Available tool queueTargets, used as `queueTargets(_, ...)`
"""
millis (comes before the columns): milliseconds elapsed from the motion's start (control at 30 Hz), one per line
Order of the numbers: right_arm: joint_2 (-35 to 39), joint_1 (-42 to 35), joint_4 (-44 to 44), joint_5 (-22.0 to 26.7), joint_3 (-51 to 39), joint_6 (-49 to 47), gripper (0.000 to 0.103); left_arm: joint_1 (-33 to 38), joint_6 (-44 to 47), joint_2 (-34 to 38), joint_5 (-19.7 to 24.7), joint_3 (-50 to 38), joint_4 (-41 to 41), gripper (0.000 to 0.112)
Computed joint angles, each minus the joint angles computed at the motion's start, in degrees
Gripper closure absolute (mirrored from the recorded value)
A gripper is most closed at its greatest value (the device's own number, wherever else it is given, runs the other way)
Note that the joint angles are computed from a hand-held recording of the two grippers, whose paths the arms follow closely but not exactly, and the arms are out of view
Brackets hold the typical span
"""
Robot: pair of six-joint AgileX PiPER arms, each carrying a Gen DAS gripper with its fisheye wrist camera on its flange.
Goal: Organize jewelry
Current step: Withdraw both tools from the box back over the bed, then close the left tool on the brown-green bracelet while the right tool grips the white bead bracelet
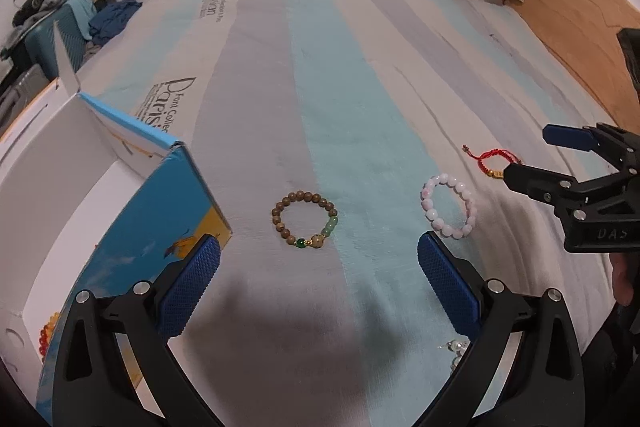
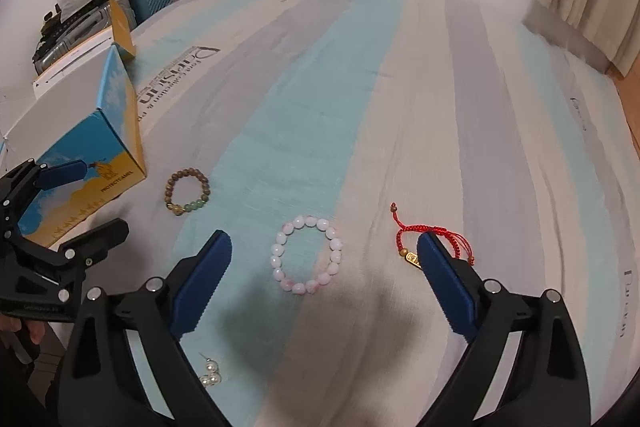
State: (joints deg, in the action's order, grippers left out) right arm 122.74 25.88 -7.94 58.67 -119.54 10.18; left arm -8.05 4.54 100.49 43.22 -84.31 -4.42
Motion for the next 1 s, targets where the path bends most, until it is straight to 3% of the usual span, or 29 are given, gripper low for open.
queueTargets(367, 5.43, -1.89, 0.44, 1.1, -4.32, -0.12, 0.014, -0.48, 11.42, 5.14, -2.47, -1.39, -6.68, 0.017)
queueTargets(467, 7.16, -2.58, 1.39, 1.87, -5.82, -0.74, 0.019, 0.58, 18.06, 6.52, -2.09, -1.43, -13.2, 0.022)
queueTargets(567, 8.48, -3.26, 2.45, 2.06, -6.44, -1.2, 0.022, 1.11, 20.07, 8.39, -1.35, -2.2, -14.8, 0.03)
queueTargets(1000, 14.6, -4.75, 6.17, 4.34, -11.56, -1.85, 0.043, 2.25, 25.24, 14.86, 0.81, -6.59, -16.53, 0.047)
